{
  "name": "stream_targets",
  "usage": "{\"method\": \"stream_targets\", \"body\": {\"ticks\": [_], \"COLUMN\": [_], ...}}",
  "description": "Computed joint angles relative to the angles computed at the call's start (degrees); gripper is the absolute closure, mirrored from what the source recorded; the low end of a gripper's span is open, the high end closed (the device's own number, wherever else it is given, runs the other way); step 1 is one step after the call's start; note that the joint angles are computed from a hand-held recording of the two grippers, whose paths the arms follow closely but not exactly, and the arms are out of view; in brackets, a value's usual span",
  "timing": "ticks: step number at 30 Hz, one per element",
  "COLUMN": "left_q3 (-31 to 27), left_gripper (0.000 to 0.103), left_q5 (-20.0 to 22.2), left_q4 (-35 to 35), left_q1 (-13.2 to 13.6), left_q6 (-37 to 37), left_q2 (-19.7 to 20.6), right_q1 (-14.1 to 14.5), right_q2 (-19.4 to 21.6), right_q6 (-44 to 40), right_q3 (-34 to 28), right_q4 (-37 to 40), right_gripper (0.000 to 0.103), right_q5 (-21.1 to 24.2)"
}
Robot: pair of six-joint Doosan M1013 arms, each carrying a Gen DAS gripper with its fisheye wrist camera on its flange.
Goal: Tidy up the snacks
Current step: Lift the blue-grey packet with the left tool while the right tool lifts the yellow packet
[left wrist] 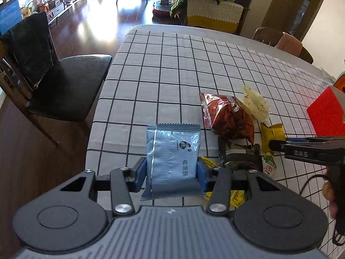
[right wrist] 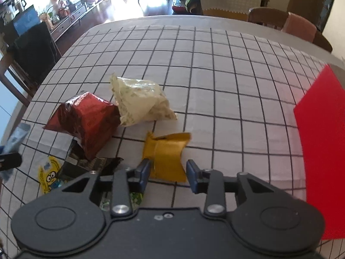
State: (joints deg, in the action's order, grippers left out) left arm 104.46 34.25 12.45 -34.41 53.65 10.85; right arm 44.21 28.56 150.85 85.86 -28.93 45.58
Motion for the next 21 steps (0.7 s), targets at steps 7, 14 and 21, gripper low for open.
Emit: {"method": "stream_targets", "body": {"ticks": [7,14,21], "left_q3": [1.3,1.6,1.5], "left_gripper": [0.056,0.056,0.056], "left_q5": [-1.0,-1.8,-2.2], "left_q4": [-0.6,-0.3,-0.6], "left_q1": [0.2,0.2,0.2], "left_q6": [-1.1,-1.2,0.0], "left_q2": [-1.3,-1.7,-1.7], "right_q1": [-0.4,-0.9,-0.7], "right_q2": [-0.2,-2.6,-2.2], "right_q6": [-1.9,6.6,5.7], "right_q3": [-0.2,3.9,3.3], "right_q4": [2.2,-1.0,-3.9], "right_gripper": [0.066,0.064,0.003], "right_q5": [0.4,-6.2,-7.7]}}
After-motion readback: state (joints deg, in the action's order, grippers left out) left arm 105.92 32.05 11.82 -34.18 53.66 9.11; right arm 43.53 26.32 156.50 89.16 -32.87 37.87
